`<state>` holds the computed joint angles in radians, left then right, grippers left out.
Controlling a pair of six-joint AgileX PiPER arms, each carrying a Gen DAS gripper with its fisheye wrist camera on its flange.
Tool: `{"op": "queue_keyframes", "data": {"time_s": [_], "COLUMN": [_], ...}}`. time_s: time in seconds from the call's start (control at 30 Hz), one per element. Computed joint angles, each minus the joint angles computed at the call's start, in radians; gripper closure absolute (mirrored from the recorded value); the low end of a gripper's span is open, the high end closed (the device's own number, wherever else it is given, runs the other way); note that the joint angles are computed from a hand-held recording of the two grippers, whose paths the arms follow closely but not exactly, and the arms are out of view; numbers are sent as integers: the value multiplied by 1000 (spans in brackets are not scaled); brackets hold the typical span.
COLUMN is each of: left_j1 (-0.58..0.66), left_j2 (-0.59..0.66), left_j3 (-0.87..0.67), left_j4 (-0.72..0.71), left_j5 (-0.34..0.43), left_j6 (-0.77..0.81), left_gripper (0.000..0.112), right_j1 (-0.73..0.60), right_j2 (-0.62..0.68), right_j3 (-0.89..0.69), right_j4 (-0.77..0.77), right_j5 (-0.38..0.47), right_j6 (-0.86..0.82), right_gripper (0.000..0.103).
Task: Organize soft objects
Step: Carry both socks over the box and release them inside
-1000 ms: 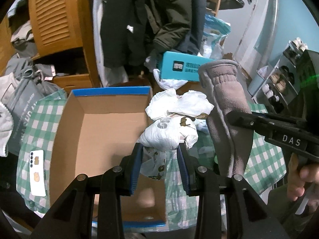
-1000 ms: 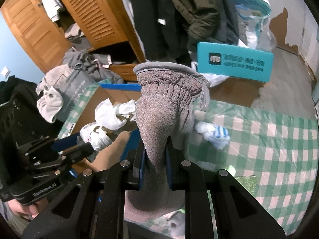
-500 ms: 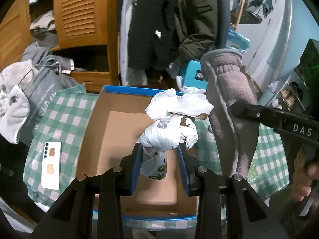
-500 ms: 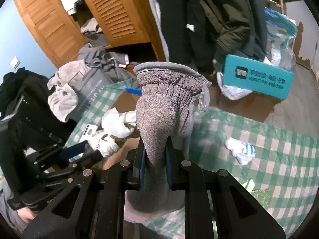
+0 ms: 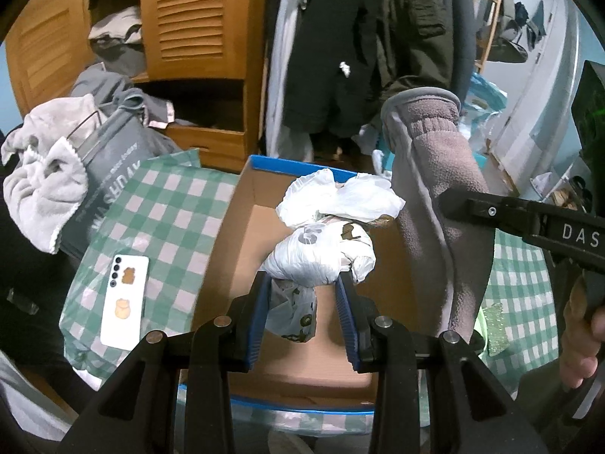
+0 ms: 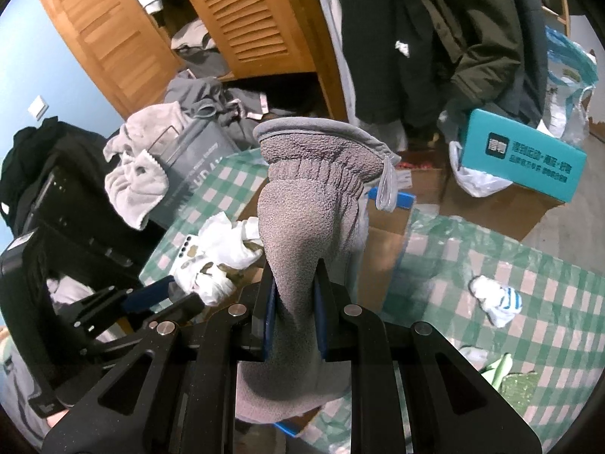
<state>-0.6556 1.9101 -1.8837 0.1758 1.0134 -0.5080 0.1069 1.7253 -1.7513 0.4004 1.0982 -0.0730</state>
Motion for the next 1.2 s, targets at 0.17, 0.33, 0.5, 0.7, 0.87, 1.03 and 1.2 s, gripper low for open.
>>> {"op": "queue_keyframes", "data": {"time_s": [0.17, 0.33, 0.5, 0.7, 0.87, 1.03, 1.2], "left_j1": [21, 30, 24, 24, 10, -14, -47], "left_j2": [2, 20, 31, 34, 52, 77, 105], "left_j3": [24, 13, -2, -7, -32, -72, -115], "left_j4": [-8, -23, -14, -21, -28, -30, -22], "left_j5": [0, 24, 38, 41, 52, 72, 92], "left_j6": [-6, -3, -10, -5, -4, 3, 15], "left_gripper": [77, 76, 63, 59, 57, 53, 49], "right_j1": [23, 30, 33, 22, 12, -9, -45], "right_j2": [35, 75, 75, 57, 40, 22, -1], "right_j3": [-19, -28, -6, 9, 30, 65, 106], "right_j4": [-4, 0, -27, -47, -57, -62, -55], "right_j5": [5, 24, 11, -1, -3, -5, -4], "right_j6": [15, 21, 39, 41, 35, 27, 15], "right_gripper": [86, 82, 72, 51, 42, 40, 38]}}
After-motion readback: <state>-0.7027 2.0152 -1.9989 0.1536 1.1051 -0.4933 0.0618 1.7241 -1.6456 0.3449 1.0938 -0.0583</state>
